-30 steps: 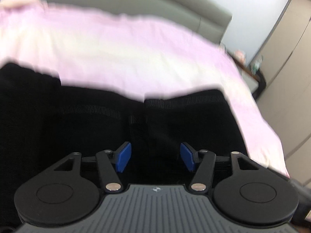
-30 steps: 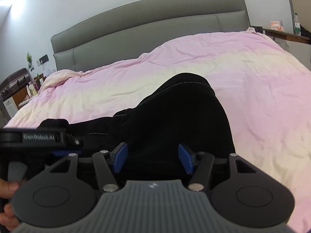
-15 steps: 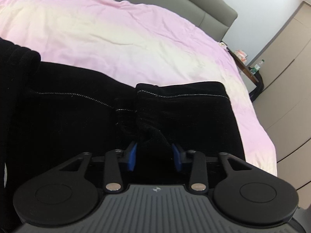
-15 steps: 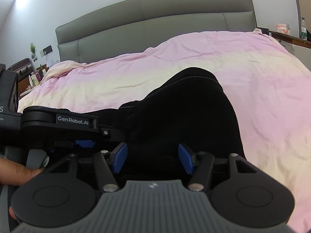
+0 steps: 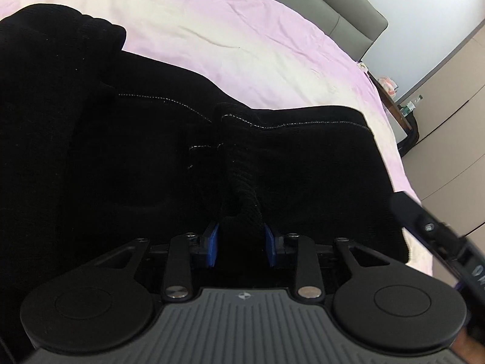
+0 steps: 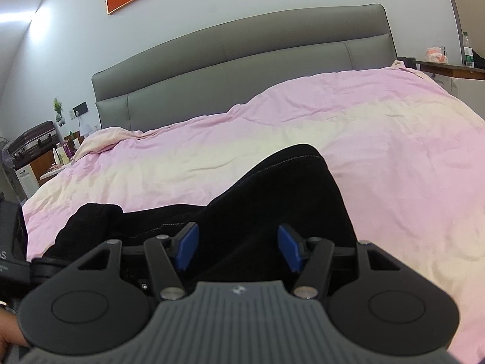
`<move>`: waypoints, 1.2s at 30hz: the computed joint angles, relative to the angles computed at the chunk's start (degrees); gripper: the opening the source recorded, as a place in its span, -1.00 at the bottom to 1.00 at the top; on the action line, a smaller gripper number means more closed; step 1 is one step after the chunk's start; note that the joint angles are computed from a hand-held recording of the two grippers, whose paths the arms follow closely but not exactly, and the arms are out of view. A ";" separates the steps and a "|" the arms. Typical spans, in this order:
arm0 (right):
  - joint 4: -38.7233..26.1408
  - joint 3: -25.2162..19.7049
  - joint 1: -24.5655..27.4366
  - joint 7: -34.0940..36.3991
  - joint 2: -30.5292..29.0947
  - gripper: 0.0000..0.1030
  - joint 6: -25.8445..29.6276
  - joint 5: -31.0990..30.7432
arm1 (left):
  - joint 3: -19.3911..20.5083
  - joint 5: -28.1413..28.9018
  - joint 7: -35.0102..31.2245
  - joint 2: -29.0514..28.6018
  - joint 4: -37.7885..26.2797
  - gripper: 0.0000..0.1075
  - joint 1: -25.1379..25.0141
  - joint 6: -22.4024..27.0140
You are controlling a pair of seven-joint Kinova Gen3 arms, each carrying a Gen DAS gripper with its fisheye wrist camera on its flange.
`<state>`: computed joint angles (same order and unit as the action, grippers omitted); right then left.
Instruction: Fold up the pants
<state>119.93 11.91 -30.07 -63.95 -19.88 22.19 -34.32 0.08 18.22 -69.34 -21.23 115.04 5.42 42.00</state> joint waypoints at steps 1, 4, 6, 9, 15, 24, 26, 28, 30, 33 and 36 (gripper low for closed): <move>-0.30 -0.61 0.80 -1.00 0.18 0.07 0.47 1.03 | 0.72 -0.77 0.52 0.20 -0.36 -0.30 -0.46 -0.09; -3.67 -6.62 7.69 -7.10 3.82 0.11 6.52 7.65 | 3.43 -4.45 2.97 1.17 -3.23 -0.13 -1.81 2.26; -4.96 -11.92 12.23 -8.72 5.26 0.12 9.36 12.31 | 4.87 -6.72 4.63 0.93 -5.06 0.05 -2.24 4.61; -5.15 -16.97 14.57 -11.55 5.05 0.19 8.77 18.37 | 12.30 -13.71 9.31 -1.95 -8.03 0.07 -6.89 7.88; -4.97 -17.66 17.63 -7.07 4.53 0.23 9.09 13.72 | 12.47 -17.75 9.25 -4.72 -9.02 0.35 -2.81 2.78; -3.07 -14.67 30.41 -9.18 3.62 0.25 9.85 -6.22 | 10.49 -16.80 2.52 2.34 -7.27 0.30 2.02 3.10; -3.45 -9.36 29.40 -13.63 6.39 0.26 14.44 -10.88 | 10.94 -17.31 3.01 2.04 -6.99 0.31 1.95 3.10; -2.35 -4.05 27.56 -15.90 7.91 0.28 17.13 -15.54 | 10.13 -16.29 3.49 2.68 -7.51 0.31 2.08 3.23; -0.74 1.26 24.16 -15.12 8.68 0.30 17.98 -20.20 | 8.10 -14.14 2.80 2.88 -7.14 0.30 2.68 2.86; 0.92 7.08 19.55 -11.95 9.62 0.41 18.84 -25.54 | 6.59 -12.24 1.85 3.53 -7.03 0.30 2.79 2.28; 1.86 13.99 13.01 -7.07 12.37 0.44 21.86 -32.53 | 7.66 -12.95 2.37 3.47 -6.65 0.30 2.10 1.77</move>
<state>121.79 25.90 -17.05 -71.02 -7.51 44.04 -66.85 7.74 5.27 -66.97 -17.77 108.39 7.52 43.77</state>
